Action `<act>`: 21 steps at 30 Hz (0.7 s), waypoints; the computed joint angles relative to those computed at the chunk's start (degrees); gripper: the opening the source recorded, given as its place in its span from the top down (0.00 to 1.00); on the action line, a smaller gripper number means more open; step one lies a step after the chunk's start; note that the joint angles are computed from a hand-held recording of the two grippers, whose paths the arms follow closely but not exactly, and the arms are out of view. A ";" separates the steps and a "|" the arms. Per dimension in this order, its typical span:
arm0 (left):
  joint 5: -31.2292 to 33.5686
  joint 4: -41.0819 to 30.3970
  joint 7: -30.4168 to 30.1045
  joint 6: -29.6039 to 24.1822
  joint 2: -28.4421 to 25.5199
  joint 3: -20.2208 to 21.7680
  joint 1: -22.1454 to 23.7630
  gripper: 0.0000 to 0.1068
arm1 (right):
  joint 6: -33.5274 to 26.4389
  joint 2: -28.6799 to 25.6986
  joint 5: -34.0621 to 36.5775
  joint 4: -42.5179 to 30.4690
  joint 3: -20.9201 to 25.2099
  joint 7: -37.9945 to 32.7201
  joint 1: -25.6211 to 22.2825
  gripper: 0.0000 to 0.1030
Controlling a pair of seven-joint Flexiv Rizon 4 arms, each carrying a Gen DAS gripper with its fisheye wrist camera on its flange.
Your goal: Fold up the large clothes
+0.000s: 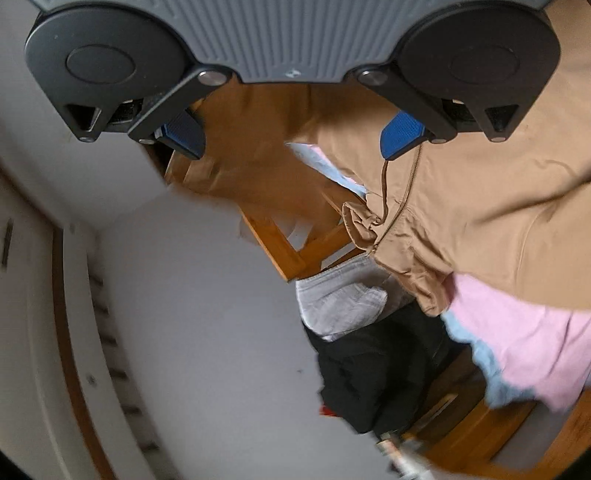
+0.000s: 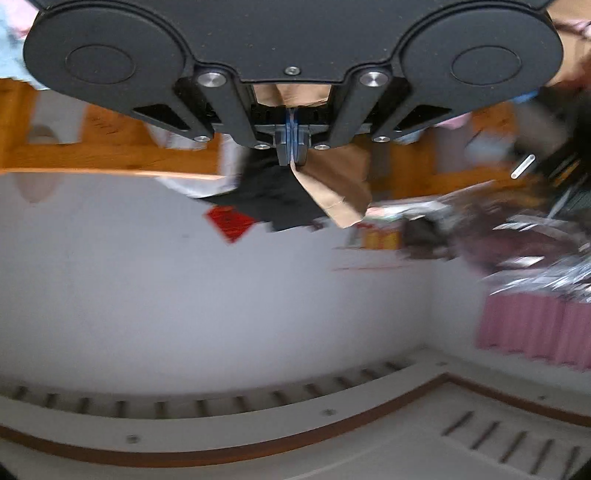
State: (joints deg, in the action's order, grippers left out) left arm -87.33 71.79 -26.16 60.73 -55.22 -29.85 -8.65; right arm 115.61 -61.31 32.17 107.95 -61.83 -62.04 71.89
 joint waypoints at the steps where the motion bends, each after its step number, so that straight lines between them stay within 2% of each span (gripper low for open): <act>1: 2.31 -1.66 -3.96 -1.32 -1.43 0.68 -0.09 0.04 | 0.73 0.18 -1.26 -0.43 1.60 -0.57 -0.44 1.00; 6: 14.32 -7.17 -25.54 -5.30 -7.61 3.52 -0.21 0.04 | 0.58 2.29 -4.06 -1.49 7.94 -4.59 -1.15 1.00; 7: 15.14 -6.88 -27.61 -5.64 -8.08 3.22 0.33 0.04 | 0.30 2.33 -4.00 -1.40 8.46 -5.21 -0.82 1.00; 15: 26.49 -9.27 -41.56 -5.57 -11.72 4.57 0.96 0.05 | 1.86 3.76 -5.89 1.07 12.85 -12.07 -0.08 1.00; 19: 30.65 -9.68 -43.93 -5.80 -12.54 3.85 1.72 0.06 | 3.42 3.19 -6.17 2.48 14.63 -17.70 0.10 1.00; 21: 32.94 -9.47 -44.86 -6.61 -12.35 4.18 1.85 0.09 | 4.08 3.64 -6.29 3.34 15.82 -20.26 0.04 1.00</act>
